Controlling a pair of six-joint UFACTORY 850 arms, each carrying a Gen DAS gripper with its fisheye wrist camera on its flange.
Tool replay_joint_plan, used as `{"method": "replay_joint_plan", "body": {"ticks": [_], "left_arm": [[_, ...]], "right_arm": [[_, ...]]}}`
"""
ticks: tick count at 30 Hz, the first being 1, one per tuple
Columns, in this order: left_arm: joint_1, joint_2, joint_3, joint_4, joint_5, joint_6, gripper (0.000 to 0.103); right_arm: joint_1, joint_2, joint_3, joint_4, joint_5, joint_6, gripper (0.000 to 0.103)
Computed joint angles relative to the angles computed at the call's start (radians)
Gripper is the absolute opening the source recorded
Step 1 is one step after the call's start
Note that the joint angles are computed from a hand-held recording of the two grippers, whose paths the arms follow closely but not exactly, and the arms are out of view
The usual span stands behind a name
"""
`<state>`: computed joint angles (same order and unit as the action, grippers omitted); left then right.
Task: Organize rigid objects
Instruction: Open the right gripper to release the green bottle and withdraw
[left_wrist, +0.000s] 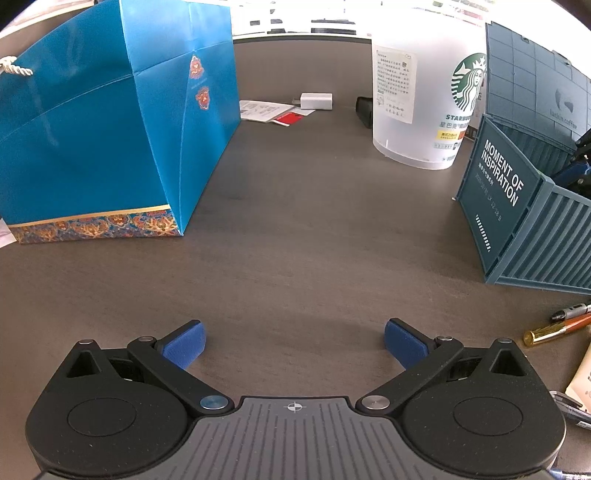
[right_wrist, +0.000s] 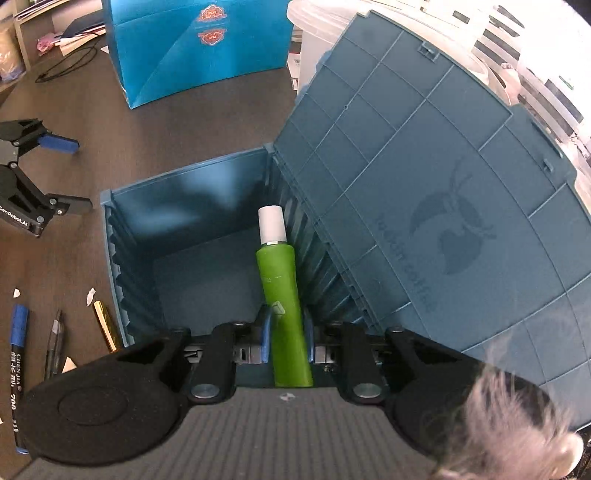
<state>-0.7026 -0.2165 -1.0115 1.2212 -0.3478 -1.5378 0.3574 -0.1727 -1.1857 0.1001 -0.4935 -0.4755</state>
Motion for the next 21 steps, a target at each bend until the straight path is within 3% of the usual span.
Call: {"method": "replay_joint_plan", "body": {"ticks": [12, 18, 20, 21], "left_arm": [[0.001, 0.008, 0.006, -0.016, -0.003, 0.013, 0.103], [0.001, 0.032, 0.025, -0.023, -0.012, 0.01, 0.103], [-0.003, 0.048, 0.037, -0.003, -0.02, -0.011, 0.103], [-0.005, 0.058, 0.043, 0.01, -0.025, -0.025, 0.103]], "right_arm": [[0.031, 0.025, 0.026, -0.082, 0.017, 0.094, 0.02], [0.041, 0.111, 0.076, -0.183, 0.119, 0.224, 0.02], [0.062, 0.186, 0.129, -0.286, 0.2, 0.363, 0.025], [0.073, 0.226, 0.161, -0.331, 0.245, 0.423, 0.041]]}}
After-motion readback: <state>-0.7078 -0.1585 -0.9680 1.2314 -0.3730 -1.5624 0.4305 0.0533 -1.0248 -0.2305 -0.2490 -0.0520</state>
